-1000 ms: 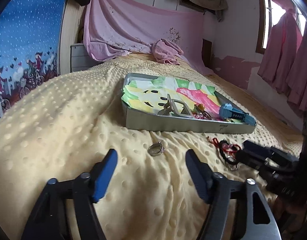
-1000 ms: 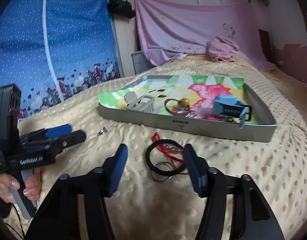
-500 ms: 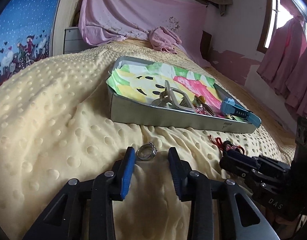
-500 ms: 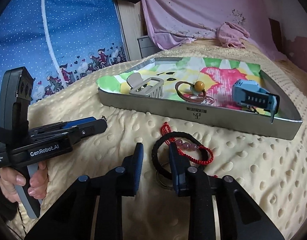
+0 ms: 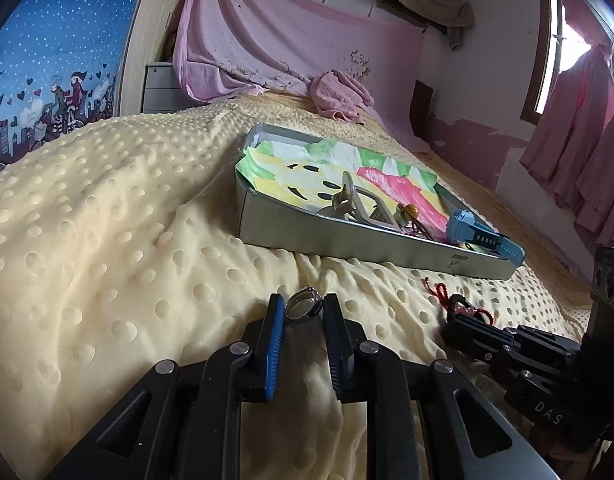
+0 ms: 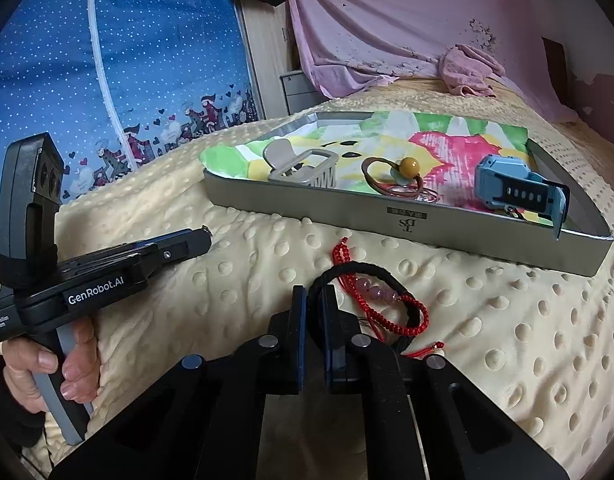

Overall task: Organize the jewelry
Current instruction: 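Grasp the silver ring with the left tool while the right grasps the black cord bracelet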

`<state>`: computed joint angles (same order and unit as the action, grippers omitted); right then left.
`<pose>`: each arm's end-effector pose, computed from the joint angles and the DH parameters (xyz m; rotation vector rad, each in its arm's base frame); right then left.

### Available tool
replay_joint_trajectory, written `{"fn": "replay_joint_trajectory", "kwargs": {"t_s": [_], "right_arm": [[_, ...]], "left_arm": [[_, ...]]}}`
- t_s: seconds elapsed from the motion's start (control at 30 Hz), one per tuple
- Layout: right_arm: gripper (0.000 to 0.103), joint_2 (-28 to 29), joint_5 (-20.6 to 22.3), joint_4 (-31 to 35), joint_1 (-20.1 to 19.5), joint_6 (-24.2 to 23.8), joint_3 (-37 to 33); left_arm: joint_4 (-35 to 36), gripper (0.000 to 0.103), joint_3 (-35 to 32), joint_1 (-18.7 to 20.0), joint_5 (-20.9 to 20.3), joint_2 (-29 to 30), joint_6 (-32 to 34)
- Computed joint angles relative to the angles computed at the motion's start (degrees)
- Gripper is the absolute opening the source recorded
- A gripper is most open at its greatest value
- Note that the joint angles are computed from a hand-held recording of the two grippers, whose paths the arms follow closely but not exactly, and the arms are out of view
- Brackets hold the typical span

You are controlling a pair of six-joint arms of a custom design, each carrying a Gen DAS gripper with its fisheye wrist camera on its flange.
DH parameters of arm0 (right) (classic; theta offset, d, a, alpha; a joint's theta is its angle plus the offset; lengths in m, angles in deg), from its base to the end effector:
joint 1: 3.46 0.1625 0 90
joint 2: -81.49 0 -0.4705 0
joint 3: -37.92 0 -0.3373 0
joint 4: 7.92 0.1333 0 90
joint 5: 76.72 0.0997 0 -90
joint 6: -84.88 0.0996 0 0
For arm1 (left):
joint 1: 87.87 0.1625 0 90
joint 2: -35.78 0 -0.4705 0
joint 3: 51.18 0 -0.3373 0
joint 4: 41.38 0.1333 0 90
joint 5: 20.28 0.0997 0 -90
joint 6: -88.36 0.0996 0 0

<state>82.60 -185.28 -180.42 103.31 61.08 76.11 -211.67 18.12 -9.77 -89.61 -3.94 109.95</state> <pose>0.3479 -0.8025 -0.0608 0.7449 -2.5013 1.0031 0.0018 -0.8082 0.3148 0.5111 2.4454 -1.1369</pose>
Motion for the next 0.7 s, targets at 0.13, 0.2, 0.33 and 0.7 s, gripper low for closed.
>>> {"fn": "replay_joint_trajectory", "kwargs": {"t_s": [0.13,0.2,0.33,0.7], "right_arm": [[0.006,-0.95,1.73,-2.88,-0.13,-0.26,2.64],[0.006,-1.12,1.9,-3.73,-0.15,-0.27,3.24],[0.006,-1.7,3.04,-6.58,-0.22,-0.62,5.09],[0.006,-1.77,3.88,-19.77,0.63,-3.93,8.2]], "left_arm": [[-3.85,0.019,2.35,0.01,-1.63,-0.77,1.28],[-6.04,0.019,3.59,0.03,-2.58,-1.17,1.83],[-9.28,0.019,5.69,0.08,-4.56,-1.89,2.79],[-12.78,0.019,7.72,-0.29,-7.59,-2.33,6.62]]}}
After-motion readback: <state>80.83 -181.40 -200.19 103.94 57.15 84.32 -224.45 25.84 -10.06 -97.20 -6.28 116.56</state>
